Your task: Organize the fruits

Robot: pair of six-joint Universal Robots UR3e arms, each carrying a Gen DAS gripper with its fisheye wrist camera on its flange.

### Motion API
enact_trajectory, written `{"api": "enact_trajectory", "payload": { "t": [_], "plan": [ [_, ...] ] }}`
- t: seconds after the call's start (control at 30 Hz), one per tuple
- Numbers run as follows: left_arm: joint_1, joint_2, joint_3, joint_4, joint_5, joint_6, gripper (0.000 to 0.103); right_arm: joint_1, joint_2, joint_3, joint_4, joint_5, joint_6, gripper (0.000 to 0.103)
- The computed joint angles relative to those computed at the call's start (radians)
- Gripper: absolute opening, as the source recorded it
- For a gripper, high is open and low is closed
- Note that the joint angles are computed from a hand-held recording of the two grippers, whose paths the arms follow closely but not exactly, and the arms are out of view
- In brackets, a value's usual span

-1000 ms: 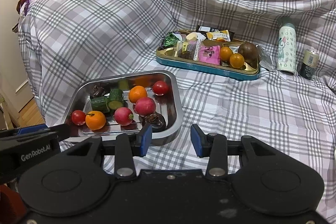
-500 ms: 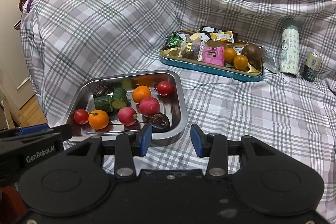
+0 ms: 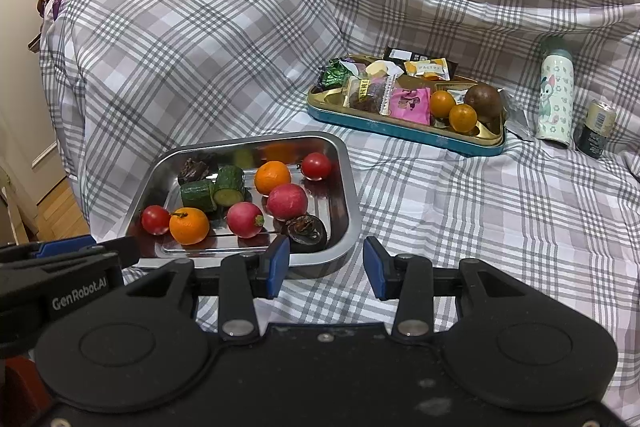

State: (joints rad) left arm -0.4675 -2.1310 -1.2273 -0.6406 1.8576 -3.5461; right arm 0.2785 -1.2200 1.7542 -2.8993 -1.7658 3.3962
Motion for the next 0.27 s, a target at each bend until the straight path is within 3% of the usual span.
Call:
{"api": "enact_trajectory", "payload": {
  "t": [0.27],
  "plan": [
    [-0.011, -0.014, 0.001, 0.024, 0.035, 0.018, 0.045, 0.000, 0.007, -0.003, 0.000, 0.002, 0.000, 0.044]
  ]
}}
